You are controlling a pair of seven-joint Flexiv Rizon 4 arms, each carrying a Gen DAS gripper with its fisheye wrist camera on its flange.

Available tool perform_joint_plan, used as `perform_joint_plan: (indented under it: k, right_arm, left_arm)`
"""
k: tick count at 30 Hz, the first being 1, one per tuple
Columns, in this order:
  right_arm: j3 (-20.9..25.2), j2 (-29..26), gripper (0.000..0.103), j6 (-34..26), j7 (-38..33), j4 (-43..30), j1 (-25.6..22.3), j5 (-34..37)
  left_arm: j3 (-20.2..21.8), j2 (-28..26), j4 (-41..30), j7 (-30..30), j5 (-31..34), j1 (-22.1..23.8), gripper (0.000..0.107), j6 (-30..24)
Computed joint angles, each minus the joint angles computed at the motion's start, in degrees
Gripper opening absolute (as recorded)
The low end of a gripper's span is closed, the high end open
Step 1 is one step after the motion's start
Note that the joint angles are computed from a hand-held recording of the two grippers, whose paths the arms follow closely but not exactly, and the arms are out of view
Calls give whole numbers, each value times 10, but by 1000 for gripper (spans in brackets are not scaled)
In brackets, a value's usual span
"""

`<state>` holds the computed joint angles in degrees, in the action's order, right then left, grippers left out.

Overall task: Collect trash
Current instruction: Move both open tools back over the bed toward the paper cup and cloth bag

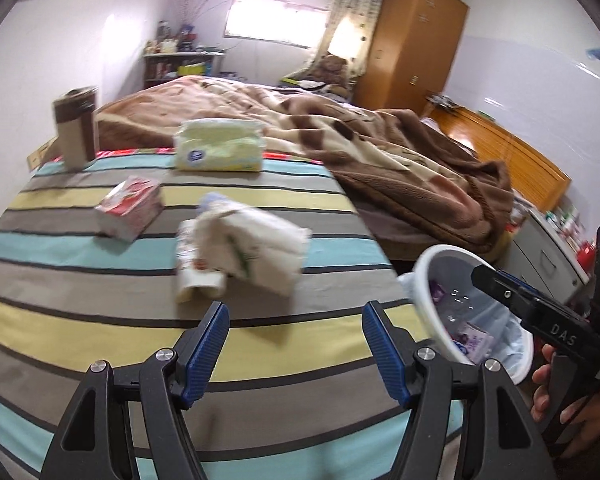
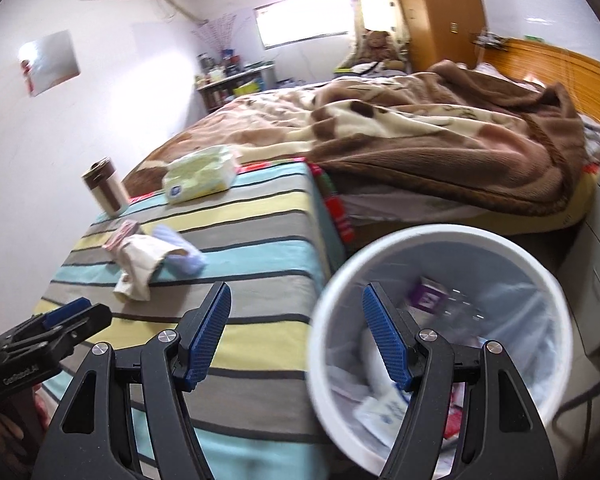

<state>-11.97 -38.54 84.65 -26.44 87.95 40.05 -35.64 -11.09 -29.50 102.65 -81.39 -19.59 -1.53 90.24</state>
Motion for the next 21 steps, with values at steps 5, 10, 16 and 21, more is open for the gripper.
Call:
perform_joint_plan:
  k: [5, 10, 16, 21]
  right_arm:
    - [70, -30, 70, -22, -61, -58, -33, 24]
    - [134, -72, 70, -64, -144, -134, -54, 62]
    - [211, -120, 70, -115, -241, -222, -77, 135]
    - [230, -154, 70, -157, -293, -291, -70, 177]
  left_arm:
    - [15, 3, 10, -10, -3, 10, 69, 1]
    - [16, 0, 10, -6, -4, 23, 69, -7]
    - [18, -23, -20, 11, -6, 29, 69, -40]
    - [27, -42, -48, 21, -8, 28, 69, -73]
